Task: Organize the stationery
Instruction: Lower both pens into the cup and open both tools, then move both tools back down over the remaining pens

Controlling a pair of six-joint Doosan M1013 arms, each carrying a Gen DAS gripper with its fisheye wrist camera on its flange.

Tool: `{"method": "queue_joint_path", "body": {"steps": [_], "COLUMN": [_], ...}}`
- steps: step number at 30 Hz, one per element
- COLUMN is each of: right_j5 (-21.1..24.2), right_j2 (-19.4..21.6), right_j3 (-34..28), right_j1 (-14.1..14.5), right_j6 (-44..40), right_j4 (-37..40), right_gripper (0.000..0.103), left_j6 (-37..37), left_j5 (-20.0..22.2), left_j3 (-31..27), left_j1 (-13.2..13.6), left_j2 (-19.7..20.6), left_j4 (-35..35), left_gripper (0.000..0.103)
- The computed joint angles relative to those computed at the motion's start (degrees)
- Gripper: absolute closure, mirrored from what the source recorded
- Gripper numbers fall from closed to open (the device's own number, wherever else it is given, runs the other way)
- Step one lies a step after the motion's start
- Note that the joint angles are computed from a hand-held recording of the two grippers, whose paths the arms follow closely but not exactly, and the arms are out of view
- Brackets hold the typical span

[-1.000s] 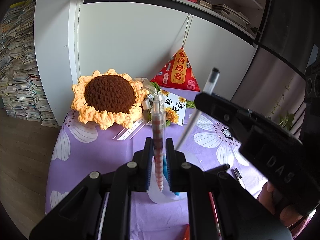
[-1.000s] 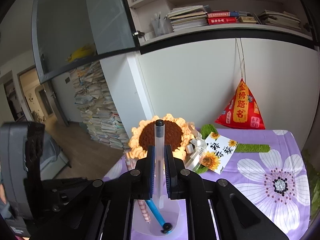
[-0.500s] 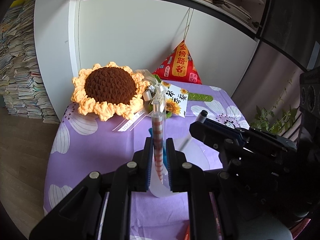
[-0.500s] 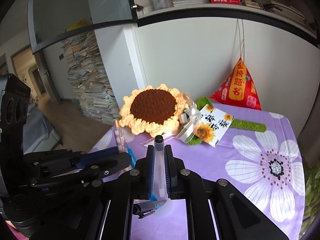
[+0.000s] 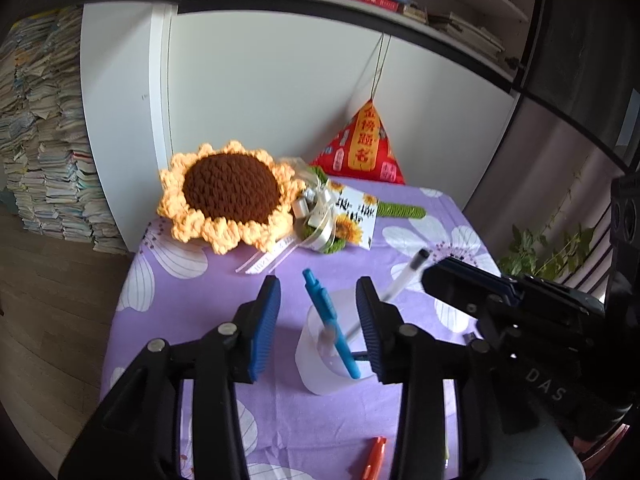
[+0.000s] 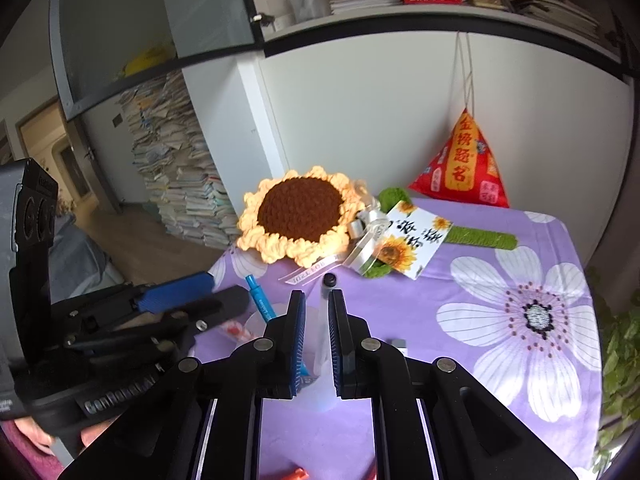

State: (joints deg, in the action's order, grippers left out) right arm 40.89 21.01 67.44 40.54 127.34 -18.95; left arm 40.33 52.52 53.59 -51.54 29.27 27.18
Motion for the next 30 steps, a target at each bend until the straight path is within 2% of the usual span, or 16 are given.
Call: {"method": "queue_joint_path", "body": {"steps": [2,3,6,7,9,11,16,19,21,25,27,30], "right_j5": [0.0,0.0,-0.3,-0.8,-0.6,0.7,2.7,5.7,6.8,7.2,8.0,9.0], "right_j2": [-0.8,-1.4,-3.0,-3.7,-5.0,-5.7,-7.4,-7.4,-7.4,-7.2,-6.8,-6.2], "right_j3": [0.8,1.4,3.3,4.3,6.1,6.7,8.7,8.9,9.7,11.7,12.3,12.6], "right_j1": [0.3,0.6,1.2,1.5,2.2,2.5,2.5,2.7,2.5,0.9,0.3,-0.3], "right_j6": [2.1,3.6,8.3,10.7,15.6,16.3,16.8,16.1,15.1,10.5,9.5,8.3], "right_j4": [-2.7,-4.5,-9.8,-12.5,-18.0,-18.7,-16.8,-15.8,-13.2,-2.9,0.8,4.5], "right_gripper": [0.090,0.084,0.056,0.051,0.050,0.050,0.050,0.051,0.054,0.073,0.079,0.079], "left_j6": [-1.0,-1.5,-2.2,-2.1,-1.4,-0.4,2.4,3.3,4.2,7.9,9.4,11.9], "left_j5": [-0.6,-1.0,-2.3,-2.6,-3.2,-3.9,-4.8,-4.8,-4.8,-3.3,-1.8,0.1], "left_j3": [0.6,0.9,2.0,2.2,2.5,2.9,3.4,3.6,4.1,4.3,3.8,2.9], "left_j1": [-0.3,-0.5,-1.0,-1.2,-1.6,-2.1,-3.1,-3.6,-3.8,-3.8,-3.9,-3.9], "left_j2": [-0.6,-0.9,-1.9,-2.1,-2.4,-2.8,-3.0,-3.0,-3.0,-2.2,-1.4,-0.3], "left_j4": [1.4,2.0,3.0,3.0,2.7,2.5,0.2,-0.7,-2.1,-7.5,-9.7,-13.1], "left_gripper": [0.062,0.062,0.062,0.062,0.062,0.062,0.062,0.062,0.064,0.064,0.069,0.075]}}
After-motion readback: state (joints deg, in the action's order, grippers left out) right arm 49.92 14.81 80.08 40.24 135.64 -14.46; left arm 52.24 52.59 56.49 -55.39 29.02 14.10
